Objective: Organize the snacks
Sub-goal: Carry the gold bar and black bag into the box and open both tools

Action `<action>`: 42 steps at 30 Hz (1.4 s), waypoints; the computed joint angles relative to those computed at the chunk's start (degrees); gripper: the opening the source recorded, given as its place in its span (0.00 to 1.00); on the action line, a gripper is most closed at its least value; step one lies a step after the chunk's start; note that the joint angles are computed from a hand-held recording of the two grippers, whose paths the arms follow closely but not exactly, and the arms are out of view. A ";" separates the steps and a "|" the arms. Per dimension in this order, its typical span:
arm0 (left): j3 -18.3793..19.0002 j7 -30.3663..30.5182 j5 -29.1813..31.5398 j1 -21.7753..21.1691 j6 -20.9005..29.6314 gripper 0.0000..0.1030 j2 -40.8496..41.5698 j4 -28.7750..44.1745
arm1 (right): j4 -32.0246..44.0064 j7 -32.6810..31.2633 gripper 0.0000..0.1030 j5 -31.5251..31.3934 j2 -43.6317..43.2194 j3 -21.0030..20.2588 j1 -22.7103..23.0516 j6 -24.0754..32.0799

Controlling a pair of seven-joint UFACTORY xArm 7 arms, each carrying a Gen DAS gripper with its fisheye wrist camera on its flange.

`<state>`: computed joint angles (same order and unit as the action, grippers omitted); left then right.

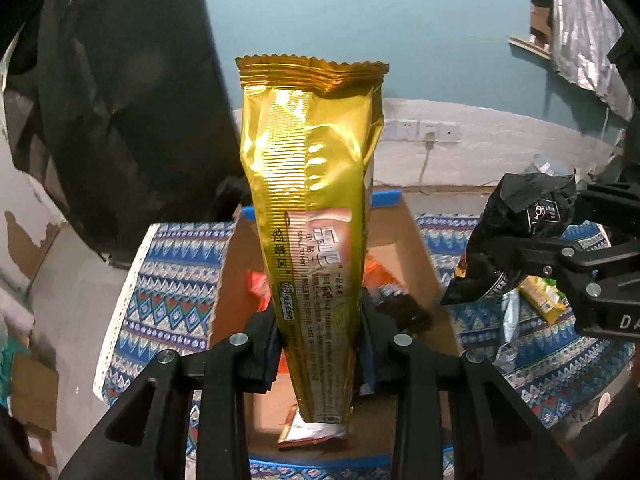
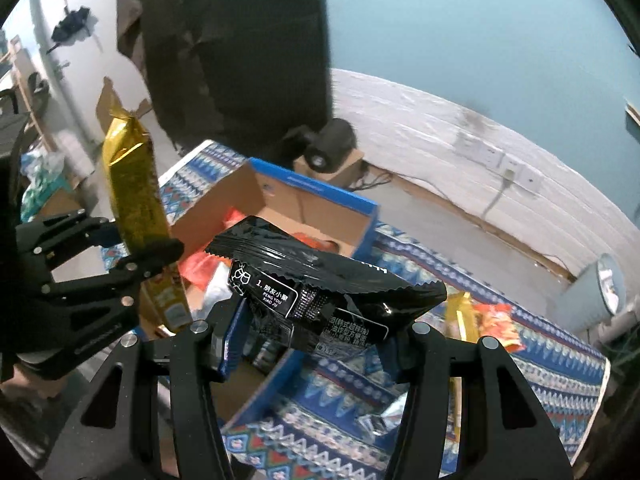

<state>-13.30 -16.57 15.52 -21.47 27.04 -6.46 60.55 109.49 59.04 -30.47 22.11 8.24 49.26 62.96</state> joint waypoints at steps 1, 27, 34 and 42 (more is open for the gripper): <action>0.29 0.45 -0.55 0.08 0.26 0.32 -0.02 -0.14 | 0.87 -0.51 0.53 0.38 0.88 0.13 -0.12 -0.11; 0.52 -6.91 10.17 1.82 5.10 0.64 1.61 -0.16 | 14.65 -7.77 0.77 12.83 12.98 -4.41 1.30 2.81; 0.95 -5.90 7.83 1.08 4.50 0.71 2.19 0.46 | 8.27 -3.87 0.78 10.40 8.33 -3.49 -0.07 1.88; 0.24 -5.47 7.06 -0.10 3.79 0.71 2.39 1.21 | 1.09 -1.49 0.78 8.13 2.98 -1.63 -1.56 1.01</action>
<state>-13.06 -22.05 22.58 -21.57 30.83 -4.06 61.76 110.58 57.54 -22.34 25.10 6.61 47.70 63.98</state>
